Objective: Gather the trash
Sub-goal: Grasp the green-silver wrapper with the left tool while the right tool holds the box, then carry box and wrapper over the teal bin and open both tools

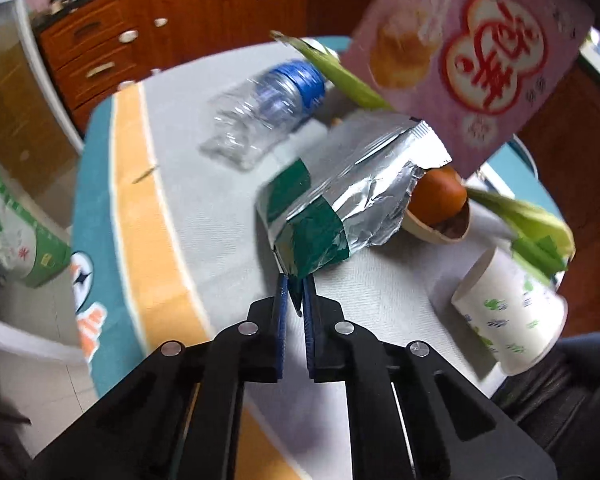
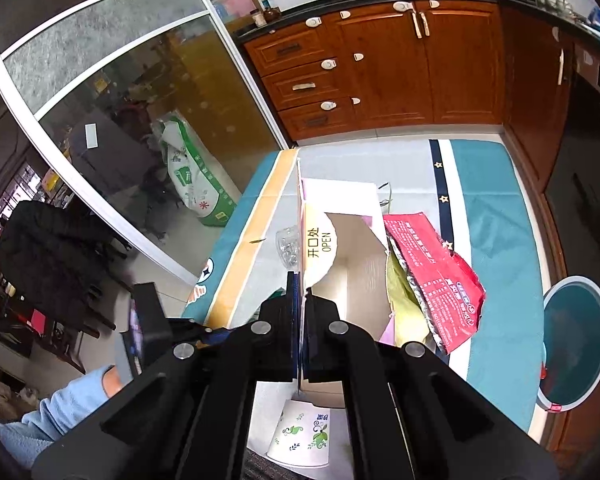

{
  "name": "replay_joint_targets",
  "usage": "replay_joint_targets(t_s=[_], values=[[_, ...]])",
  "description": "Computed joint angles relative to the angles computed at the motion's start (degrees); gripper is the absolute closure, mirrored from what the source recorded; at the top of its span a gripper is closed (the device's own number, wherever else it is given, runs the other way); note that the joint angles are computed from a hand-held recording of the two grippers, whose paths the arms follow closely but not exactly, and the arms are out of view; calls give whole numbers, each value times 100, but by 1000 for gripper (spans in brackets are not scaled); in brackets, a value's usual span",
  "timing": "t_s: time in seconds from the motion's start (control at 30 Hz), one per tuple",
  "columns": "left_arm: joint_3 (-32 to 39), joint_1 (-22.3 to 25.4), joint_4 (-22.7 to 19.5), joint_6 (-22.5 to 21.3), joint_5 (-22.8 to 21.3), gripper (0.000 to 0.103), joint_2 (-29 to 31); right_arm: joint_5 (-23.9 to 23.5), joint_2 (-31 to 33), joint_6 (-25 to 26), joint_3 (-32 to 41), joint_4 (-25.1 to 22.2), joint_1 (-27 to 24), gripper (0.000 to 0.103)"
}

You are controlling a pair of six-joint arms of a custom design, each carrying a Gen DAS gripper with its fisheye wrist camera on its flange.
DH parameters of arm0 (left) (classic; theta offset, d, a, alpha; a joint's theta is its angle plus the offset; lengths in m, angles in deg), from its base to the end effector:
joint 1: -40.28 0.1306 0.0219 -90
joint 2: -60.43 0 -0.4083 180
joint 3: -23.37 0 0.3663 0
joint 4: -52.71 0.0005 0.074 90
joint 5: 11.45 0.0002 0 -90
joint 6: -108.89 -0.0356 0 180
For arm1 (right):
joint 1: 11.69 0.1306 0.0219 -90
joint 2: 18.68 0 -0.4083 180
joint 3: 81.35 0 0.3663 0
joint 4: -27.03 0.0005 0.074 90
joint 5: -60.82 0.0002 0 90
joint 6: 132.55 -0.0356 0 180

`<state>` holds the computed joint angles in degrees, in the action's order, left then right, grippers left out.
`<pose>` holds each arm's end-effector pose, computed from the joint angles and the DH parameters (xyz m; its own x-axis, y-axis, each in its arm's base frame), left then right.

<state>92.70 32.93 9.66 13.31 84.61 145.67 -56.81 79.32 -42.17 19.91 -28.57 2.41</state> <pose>0.3927 -0.0550 0.3432 -0.8281 0.2043 -0.5220 0.2630 0.9640 -0.0399 0.4895 0.1395 0.4721 -0.7645 -0.1981 -0.6134 -0.4957 0.7889 0.3631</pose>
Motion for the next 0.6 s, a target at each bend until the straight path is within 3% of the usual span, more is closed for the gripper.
replay_joint_targets(t_s=[0.17,0.33,0.6], values=[[132,-76,-209,293,-260,96,-402,-31,-156,-20,-123,129,-27,102],[547,-529,-404,302,-550,96,-561,9,-453,-23,-219,259,-218,102],[1607,-1557,-647,499,-226,96,245,214,-952,116,-405,290,-1128,102]])
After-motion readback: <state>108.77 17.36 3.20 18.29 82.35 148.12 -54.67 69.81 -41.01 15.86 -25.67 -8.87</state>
